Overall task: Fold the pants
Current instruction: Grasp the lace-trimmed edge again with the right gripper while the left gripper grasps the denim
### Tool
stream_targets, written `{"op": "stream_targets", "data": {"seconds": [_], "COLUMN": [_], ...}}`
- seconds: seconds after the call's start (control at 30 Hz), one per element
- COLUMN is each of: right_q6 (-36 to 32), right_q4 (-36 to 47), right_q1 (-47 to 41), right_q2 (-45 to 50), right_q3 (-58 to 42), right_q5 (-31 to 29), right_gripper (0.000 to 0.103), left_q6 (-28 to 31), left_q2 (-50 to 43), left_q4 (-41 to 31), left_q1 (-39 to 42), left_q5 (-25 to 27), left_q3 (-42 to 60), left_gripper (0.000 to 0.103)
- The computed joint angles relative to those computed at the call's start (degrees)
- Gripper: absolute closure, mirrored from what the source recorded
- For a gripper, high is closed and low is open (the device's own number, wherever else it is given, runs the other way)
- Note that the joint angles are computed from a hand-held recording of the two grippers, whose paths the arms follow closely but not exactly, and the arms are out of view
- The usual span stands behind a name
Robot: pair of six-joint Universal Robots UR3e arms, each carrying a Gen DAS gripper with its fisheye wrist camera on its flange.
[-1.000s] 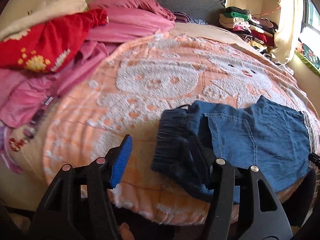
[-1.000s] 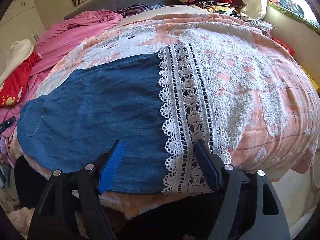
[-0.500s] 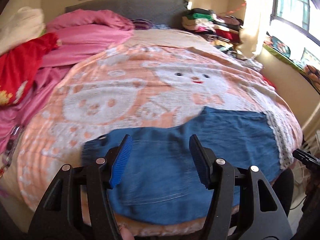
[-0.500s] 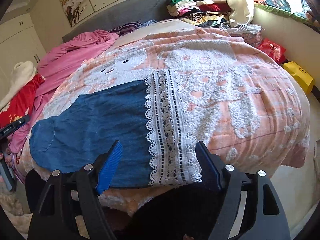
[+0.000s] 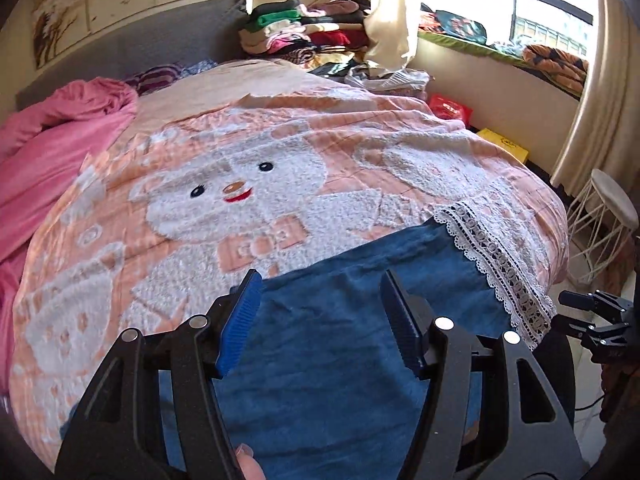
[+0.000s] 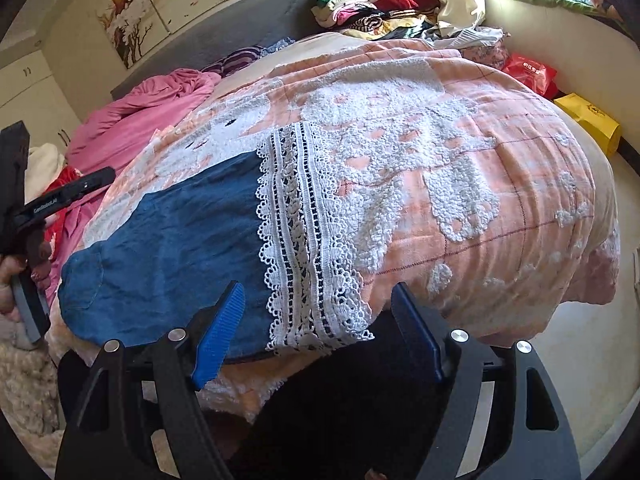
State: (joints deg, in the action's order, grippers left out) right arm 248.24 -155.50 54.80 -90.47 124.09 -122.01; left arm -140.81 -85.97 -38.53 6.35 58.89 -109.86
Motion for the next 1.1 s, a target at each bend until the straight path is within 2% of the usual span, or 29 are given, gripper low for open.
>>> {"op": "stream_targets", "data": {"seconds": [0.1, 0.3, 0.5, 0.7, 0.77, 0.83, 0.87, 0.9, 1.0, 1.1], "right_q6": [-2.05, -5.99, -8.67, -9.61, -9.24, -9.88, -10.08, -10.15, -10.78, -10.81], "right_q4": [-2.96, -7.72, -12.96, -18.79, -20.28, -21.85, -22.6, -23.78, -24.99, -23.65], "right_q1": [-1.12, -3.95, -7.02, -9.78, -10.09, -10.74, -10.74, -10.71, -10.71, -10.53], "right_q2": [1.11, 2.42, 3.0, 3.82, 3.62, 2.14, 1.5, 1.14, 1.02, 0.46], "right_q3": [0.55, 1.61, 4.13, 7.83, 9.14, 10.9, 11.49, 12.14, 12.63, 11.99], "right_q5": [0.77, 2.62, 5.07, 8.9, 9.17, 10.64, 11.04, 11.27, 11.9, 11.62], "right_gripper": [0.029, 0.029, 0.029, 0.034, 0.041, 0.049, 0.049, 0.049, 0.049, 0.049], "left_q6": [0.66, -0.5, -1.12, 0.34, 0.92, 1.72, 2.3, 2.91, 4.73, 4.69], "left_q2": [-5.54, -18.05, -29.65, -37.85, -40.43, -42.14, -42.57, -42.53, -40.87, -42.66], "left_q4": [1.79, -5.95, -14.16, -22.49, -25.2, -27.5, -29.19, -30.86, -29.61, -30.34], "left_q1": [-5.83, -14.62, -19.92, -22.48, -22.9, -22.97, -22.8, -22.57, -23.02, -23.3], "left_q5": [1.74, 2.93, 3.37, 2.74, 2.36, 1.81, 1.04, 0.2, 0.47, 1.45], "left_q3": [4.78, 19.43, 34.31, 45.09, 48.37, 50.35, 50.99, 51.18, 48.28, 50.28], "left_gripper": [0.049, 0.049, 0.049, 0.052, 0.053, 0.061, 0.071, 0.075, 0.075, 0.073]}}
